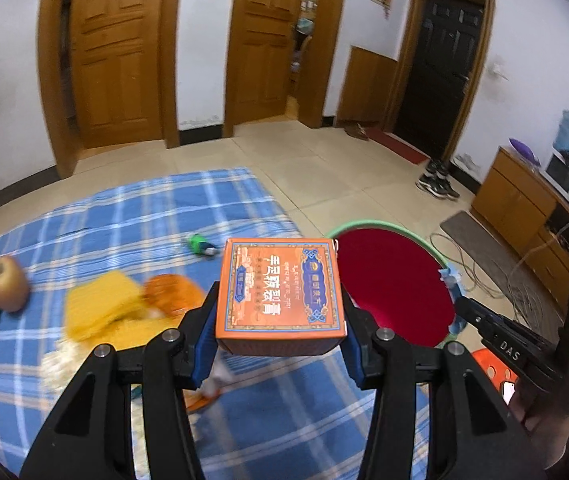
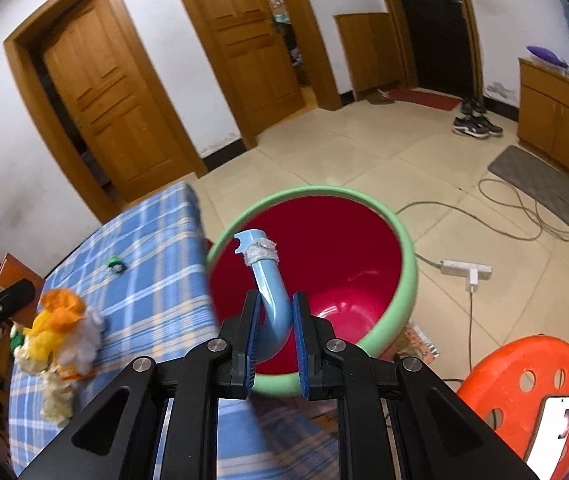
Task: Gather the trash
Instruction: 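Carry both items over the red bucket and open both tools to drop them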
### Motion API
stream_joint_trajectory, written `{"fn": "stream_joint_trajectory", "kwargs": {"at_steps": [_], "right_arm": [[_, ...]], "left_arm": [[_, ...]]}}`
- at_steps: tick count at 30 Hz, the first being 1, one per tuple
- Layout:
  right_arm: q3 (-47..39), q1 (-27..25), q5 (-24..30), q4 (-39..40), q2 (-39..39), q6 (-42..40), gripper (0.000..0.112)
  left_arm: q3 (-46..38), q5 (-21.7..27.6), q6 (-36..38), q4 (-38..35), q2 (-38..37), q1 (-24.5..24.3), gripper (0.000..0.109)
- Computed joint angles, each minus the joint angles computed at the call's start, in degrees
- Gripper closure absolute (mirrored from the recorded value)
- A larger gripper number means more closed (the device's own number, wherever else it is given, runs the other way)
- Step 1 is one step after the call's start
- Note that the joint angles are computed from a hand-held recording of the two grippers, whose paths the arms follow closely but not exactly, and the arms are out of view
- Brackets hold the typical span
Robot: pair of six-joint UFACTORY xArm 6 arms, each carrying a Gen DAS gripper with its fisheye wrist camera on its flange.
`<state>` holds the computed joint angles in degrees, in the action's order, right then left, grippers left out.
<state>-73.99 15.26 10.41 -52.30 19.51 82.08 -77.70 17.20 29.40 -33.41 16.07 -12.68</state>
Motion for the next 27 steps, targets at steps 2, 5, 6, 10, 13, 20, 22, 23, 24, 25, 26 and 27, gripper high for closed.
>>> {"fn": "stream_joint_trajectory", "kwargs": {"at_steps": [2,5,6,10,13,20,22,23,24,25,26,27], "right_arm": [[-0.5,-0.7,0.2,1.5,0.9,-0.9,0.096],[-1.5,-1.4,0.9,2.0,2.0,-0.3,0.094],[-1.6,-1.8,0.5,2.4,2.3,-0.7,0.094],[-1.5,-2.8,-0.8,3.4,2.7,-1.6,0.089],[-1.0,-3.5,-2.2,0.2,2.2,1.8,0.088],[1.7,-4.6,-1.9,-4.6,-0.6,8.7,0.088],[2.7,-4.7,-1.8,-6.6,-1.6,11.3,0.088],[3.2,-4.8,-1.9,-7.5,-2.1,12.3,0.088],[3.8,-4.8,-1.9,-8.1,-2.6,13.2,0.088],[4.0,-4.8,-1.8,-8.1,-2.8,13.3,0.088],[4.5,-4.8,-1.8,-8.4,-3.2,13.5,0.088],[4.8,-4.7,-1.8,-8.4,-3.4,13.6,0.088]], "left_arm": [[-2.9,1.4,-1.4,1.4,2.5,-0.9,0.057],[-6.4,3.4,-1.9,1.2,5.3,-1.6,0.057],[-7.3,3.7,-2.3,1.5,6.0,-1.9,0.057],[-10.8,5.0,-4.5,3.6,8.9,-3.0,0.057],[-12.7,6.0,-4.7,4.7,10.7,-3.6,0.057],[-16.5,8.7,-5.4,7.0,14.4,-5.1,0.057],[-17.8,9.4,-5.0,7.4,15.6,-5.7,0.057],[-18.8,9.9,-4.3,7.4,16.4,-5.9,0.057],[-19.8,10.3,-4.4,8.1,17.4,-6.1,0.057],[-20.7,10.6,-5.0,9.1,18.1,-6.3,0.057],[-21.9,11.1,-5.4,9.5,19.0,-6.5,0.057],[-22.6,11.7,-5.6,9.6,19.6,-6.5,0.055]]}}
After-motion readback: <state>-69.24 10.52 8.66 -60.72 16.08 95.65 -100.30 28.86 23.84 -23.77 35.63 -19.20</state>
